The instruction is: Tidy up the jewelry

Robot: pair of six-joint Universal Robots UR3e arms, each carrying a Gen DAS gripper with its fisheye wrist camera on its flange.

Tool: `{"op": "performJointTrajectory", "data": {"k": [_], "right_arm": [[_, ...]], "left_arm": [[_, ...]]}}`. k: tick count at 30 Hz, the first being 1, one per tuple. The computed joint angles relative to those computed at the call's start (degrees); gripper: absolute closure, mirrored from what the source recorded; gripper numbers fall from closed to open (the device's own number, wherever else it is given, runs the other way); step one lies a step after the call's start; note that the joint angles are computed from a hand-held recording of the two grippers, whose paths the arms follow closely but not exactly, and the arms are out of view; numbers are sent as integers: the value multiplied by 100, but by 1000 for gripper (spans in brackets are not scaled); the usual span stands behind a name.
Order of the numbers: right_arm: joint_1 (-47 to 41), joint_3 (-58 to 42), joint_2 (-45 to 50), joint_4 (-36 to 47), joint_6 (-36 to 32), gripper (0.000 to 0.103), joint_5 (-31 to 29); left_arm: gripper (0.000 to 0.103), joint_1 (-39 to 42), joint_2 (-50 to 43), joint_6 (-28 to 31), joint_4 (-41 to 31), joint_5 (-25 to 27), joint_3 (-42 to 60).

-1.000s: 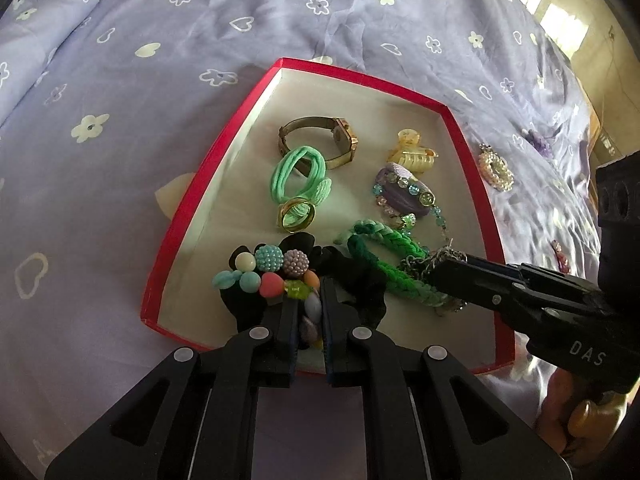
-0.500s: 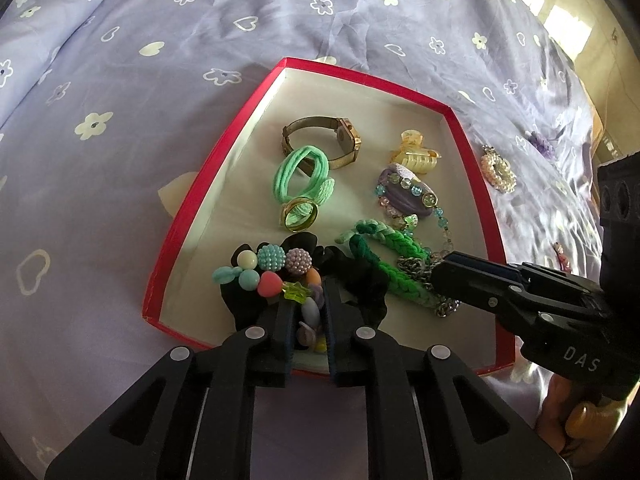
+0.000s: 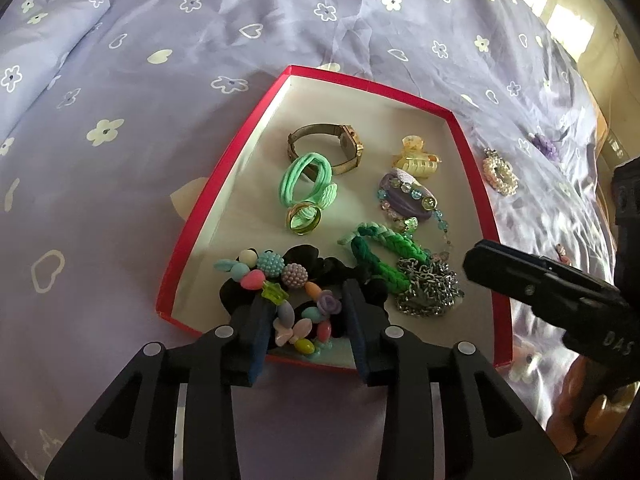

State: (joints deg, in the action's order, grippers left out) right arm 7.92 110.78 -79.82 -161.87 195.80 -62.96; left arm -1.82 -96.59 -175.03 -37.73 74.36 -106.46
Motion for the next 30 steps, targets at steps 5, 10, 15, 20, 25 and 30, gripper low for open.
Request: {"op": "performJointTrajectory", "data": {"k": [5, 10, 15, 20, 25, 30], "right_arm": [[-53, 161, -221, -85, 120, 54, 42], [-108, 415, -548, -192, 229, 43, 18], [-246, 846, -928, -374, 352, 29, 134], [-397, 1414, -1354, -728, 502, 24, 260], [-436, 1995, -1721, -1267, 765, 23, 243], [-200, 2337, -1976, -1574, 872, 23, -116]], "left_arm": [[55, -20, 169, -51, 19, 44, -79], [40, 15, 459, -95, -5, 23, -235], [30, 121, 909, -231, 32, -94, -595], [22, 243, 1435, -430, 107, -229, -1051], [22, 324, 1952, -587, 81, -269, -1453], [22, 400, 2475, -670, 55, -232, -1854]]}}
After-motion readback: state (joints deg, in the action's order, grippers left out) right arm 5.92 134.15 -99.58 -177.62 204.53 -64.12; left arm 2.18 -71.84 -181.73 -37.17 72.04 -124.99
